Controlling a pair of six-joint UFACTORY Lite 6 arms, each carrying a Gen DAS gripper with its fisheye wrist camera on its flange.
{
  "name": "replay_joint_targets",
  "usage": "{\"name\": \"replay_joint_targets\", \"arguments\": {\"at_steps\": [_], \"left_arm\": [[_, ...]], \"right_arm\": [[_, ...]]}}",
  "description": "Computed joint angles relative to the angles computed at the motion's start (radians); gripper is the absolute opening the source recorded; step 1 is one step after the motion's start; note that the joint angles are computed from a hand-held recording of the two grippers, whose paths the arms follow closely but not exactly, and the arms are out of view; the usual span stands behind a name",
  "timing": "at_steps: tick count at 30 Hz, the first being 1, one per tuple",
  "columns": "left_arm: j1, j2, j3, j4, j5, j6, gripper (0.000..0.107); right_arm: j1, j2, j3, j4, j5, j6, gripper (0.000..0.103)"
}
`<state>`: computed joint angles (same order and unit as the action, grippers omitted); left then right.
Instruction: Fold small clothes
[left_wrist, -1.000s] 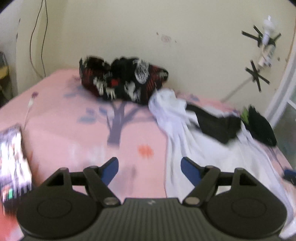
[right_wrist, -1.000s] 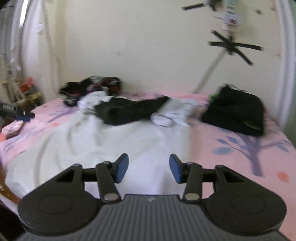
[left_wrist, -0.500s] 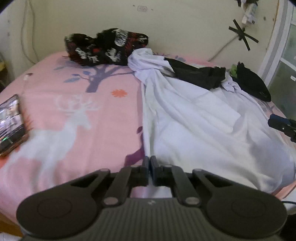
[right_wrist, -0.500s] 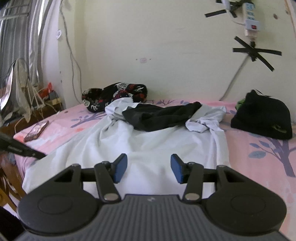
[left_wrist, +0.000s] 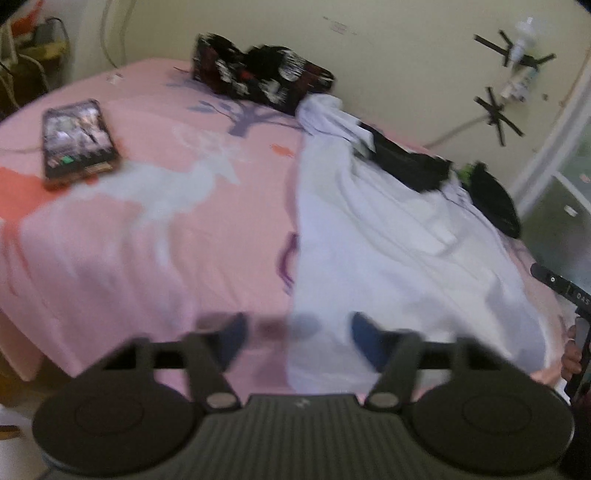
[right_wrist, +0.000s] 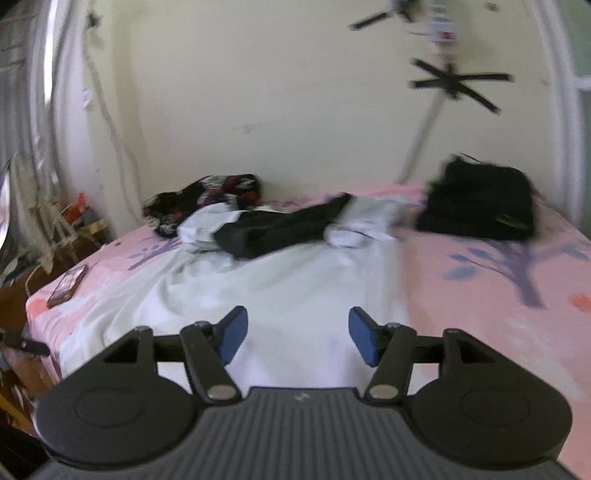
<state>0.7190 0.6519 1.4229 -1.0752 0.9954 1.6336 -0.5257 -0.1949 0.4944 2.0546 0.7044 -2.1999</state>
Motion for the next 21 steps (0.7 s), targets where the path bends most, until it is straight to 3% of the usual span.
{"name": "replay_joint_targets", "arguments": {"at_steps": [3, 8, 11, 12, 13, 17, 21], "left_arm": [[-0.011, 0.026, -0.008, 0.003, 0.019, 0.024, 0.077], [-0.053, 0.108, 0.054, 0.021, 0.04, -0.042, 0.074], [-0.075, 0.117, 0.056, 0.054, 0.034, -0.038, 0.039], [-0.081, 0.114, 0.052, 0.069, 0.029, -0.033, 0.019], [-0.079, 0.113, 0.05, 0.083, 0.034, -0.027, 0.007], [-0.041, 0.083, 0.019, 0.093, 0.082, 0.023, 0.006], [0.028, 0.067, 0.025, 0.097, 0.196, 0.056, 0.006]], "right_arm": [[-0.187, -0.066, -0.056, -0.195, 0.05, 0.133, 0.053], [-0.446, -0.132, -0.132, -0.507, 0.178, 0.294, 0.053], [-0.499, -0.193, -0.199, -0.569, 0.177, 0.283, 0.052], [-0.495, -0.209, -0.214, -0.573, 0.156, 0.279, 0.051], [-0.506, -0.212, -0.226, -0.579, 0.155, 0.271, 0.05], [-0.587, -0.203, -0.236, -0.62, 0.222, 0.258, 0.047], [-0.63, -0.159, -0.191, -0.704, 0.269, 0.292, 0.044]]}}
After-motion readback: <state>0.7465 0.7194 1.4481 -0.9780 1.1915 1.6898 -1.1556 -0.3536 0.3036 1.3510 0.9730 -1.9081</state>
